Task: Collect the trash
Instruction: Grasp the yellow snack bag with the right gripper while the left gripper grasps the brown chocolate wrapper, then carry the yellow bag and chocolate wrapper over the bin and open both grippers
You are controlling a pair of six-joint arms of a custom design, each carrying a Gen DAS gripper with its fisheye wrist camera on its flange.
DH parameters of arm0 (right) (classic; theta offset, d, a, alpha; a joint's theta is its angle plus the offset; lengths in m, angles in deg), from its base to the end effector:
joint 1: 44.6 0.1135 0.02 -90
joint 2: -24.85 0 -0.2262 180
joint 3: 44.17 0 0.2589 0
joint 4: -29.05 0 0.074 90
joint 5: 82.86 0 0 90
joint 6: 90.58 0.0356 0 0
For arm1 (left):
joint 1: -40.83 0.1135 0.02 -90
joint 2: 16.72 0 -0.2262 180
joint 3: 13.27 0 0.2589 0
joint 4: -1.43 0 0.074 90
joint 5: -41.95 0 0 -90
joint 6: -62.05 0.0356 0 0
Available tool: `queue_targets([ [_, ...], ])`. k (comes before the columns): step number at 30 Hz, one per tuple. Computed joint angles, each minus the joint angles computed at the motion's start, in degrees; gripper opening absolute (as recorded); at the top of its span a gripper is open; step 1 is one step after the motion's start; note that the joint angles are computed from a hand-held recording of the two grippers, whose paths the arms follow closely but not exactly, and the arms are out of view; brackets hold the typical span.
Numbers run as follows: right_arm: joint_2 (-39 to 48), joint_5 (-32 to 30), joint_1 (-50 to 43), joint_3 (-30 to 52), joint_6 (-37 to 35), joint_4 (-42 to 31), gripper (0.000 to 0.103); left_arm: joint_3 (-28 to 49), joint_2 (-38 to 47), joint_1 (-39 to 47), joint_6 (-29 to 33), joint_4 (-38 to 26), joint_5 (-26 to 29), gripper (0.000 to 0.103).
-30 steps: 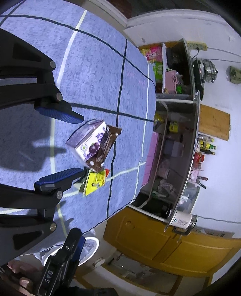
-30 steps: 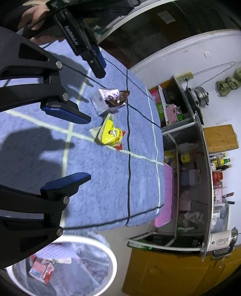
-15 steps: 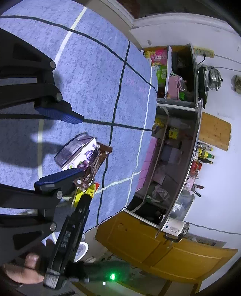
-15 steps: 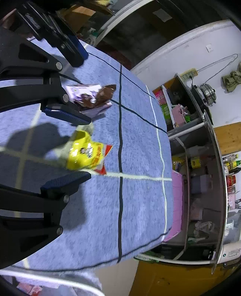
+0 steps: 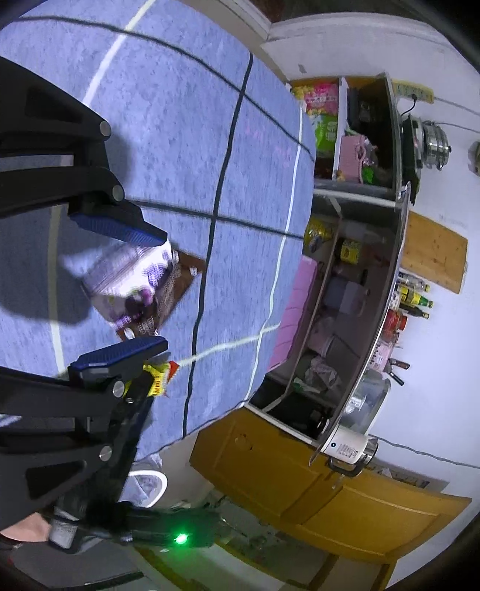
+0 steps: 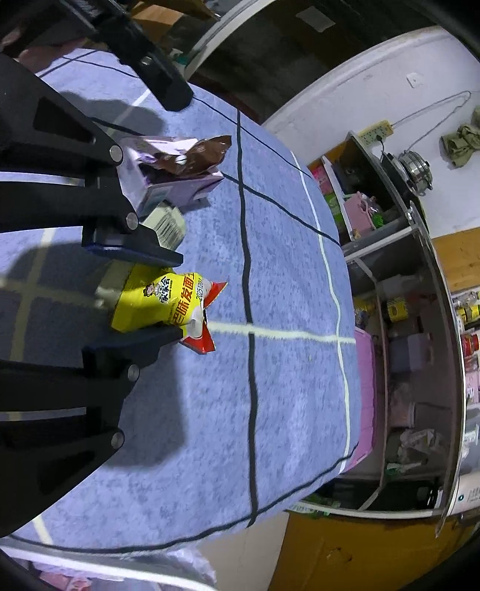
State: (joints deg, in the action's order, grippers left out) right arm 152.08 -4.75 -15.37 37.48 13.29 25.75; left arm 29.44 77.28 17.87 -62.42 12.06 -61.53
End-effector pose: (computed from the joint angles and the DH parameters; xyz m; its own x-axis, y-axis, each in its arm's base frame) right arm 0.3539 0.2064 0.0267 -0.7811 -0.1683 -0.6013 -0.4211 0.8530 0.3083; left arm 0.2611 -0.1016 0.0664 -0.6172 -0.3363 -0.7114 -0.1611 0.9389 -0.3041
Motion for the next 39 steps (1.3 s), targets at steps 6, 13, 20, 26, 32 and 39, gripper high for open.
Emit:
queue_targets([
  [6,-4.3,-0.6,-2.0,-6.9,-0.4,3.3,0.033,9.5,8.2,-0.9,-2.8,-4.7,-0.3,0.050],
  [13,-6.1,-2.0,-4.2,-10.4,-1.0,4.8,0.033,15.8,14.0,-2.7,-4.4,-9.6,-6.4,0.033],
  [20,-8.1,-3.4,-5.6,-14.5,-1.6,7.0,0.033,14.7,13.7,-4.2,-2.6,-9.3,-8.5,0.019],
  [26,-10.6,-3.5,-6.3,-17.9,-2.3,8.3,0.033,10.3,10.6,-6.1,-0.9,-5.7,-7.9,0.018],
  [32,-14.6,-2.7,-6.5,-22.8,-2.9,10.0,0.033,5.8,6.0,-10.3,-0.7,-3.6,-8.8,0.018],
  [39,-20.6,-1.4,-6.9,-30.4,-4.2,12.1,0.033,2.6,3.0,-17.4,-3.1,-4.1,-11.2,0.018],
])
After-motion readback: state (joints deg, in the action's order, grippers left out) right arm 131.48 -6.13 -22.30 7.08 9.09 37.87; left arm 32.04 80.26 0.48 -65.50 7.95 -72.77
